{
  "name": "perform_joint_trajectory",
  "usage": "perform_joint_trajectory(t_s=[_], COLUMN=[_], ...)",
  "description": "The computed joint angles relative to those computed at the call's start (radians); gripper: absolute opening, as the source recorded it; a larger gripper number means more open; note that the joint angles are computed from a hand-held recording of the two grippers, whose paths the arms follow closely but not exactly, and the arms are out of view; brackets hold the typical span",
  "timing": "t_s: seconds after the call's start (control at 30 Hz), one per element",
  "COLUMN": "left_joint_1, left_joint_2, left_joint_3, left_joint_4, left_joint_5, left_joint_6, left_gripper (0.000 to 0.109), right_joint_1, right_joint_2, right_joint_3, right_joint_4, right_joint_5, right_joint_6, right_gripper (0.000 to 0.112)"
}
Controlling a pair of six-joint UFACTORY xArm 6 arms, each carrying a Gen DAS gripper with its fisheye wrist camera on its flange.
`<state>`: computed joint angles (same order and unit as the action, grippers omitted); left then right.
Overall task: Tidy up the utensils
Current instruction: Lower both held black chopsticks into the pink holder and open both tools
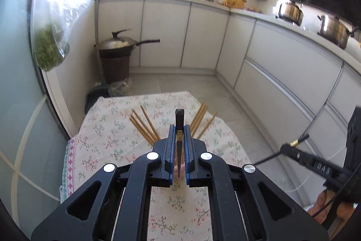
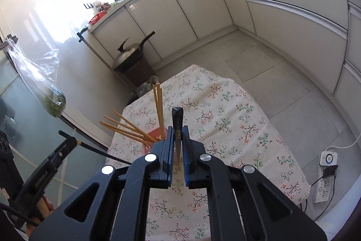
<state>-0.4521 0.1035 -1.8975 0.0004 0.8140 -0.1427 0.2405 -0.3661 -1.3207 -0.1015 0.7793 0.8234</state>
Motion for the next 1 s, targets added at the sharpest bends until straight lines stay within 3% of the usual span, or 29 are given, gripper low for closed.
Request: perform_joint_trajectory(t_s=[0.27, 0.47, 0.57, 0.63, 0.83, 1.0], left_joint_1=[0.021, 0.037, 0.044, 0.052, 0.059, 0.056], left_joint_2=[0.114, 0.174, 0.217, 0.215, 0.149, 0.143], left_joint_3=[-0.18, -0.195, -0.221, -0.196, -0.121, -0.127], left_joint_4=[0.03, 0.028, 0.006, -0.05, -0.033, -0.016], left_joint_5=[0.001, -0.009, 0.035, 0.036, -0.034, -0.004], left_joint_6=[-0.102, -0.168, -0.169, -0.156, -0.168, -0.161], left_gripper=[0.006, 0.006, 0.008, 0.01, 0.013, 0.018], right_joint_1=[0.0, 0.003, 0.003, 0.002, 0.007, 0.011], right_joint_2=[0.004, 0.007, 0.014, 0.017, 0.02, 0.022], right_joint_3=[-0.005, -0.006, -0.008, -0.011, -0.016, -0.02], right_joint_4=[0.033, 0.037, 0.043, 0.047, 0.045, 0.059], right_joint_5=[-0.018, -0.021, -0.018, -0.016, -0.02, -0.024], right_joint_6=[-0.029, -0.041, -0.042, -0.047, -0.043, -0.041], right_gripper=[0.007, 0.007, 0.007, 0.007, 0.007, 0.007])
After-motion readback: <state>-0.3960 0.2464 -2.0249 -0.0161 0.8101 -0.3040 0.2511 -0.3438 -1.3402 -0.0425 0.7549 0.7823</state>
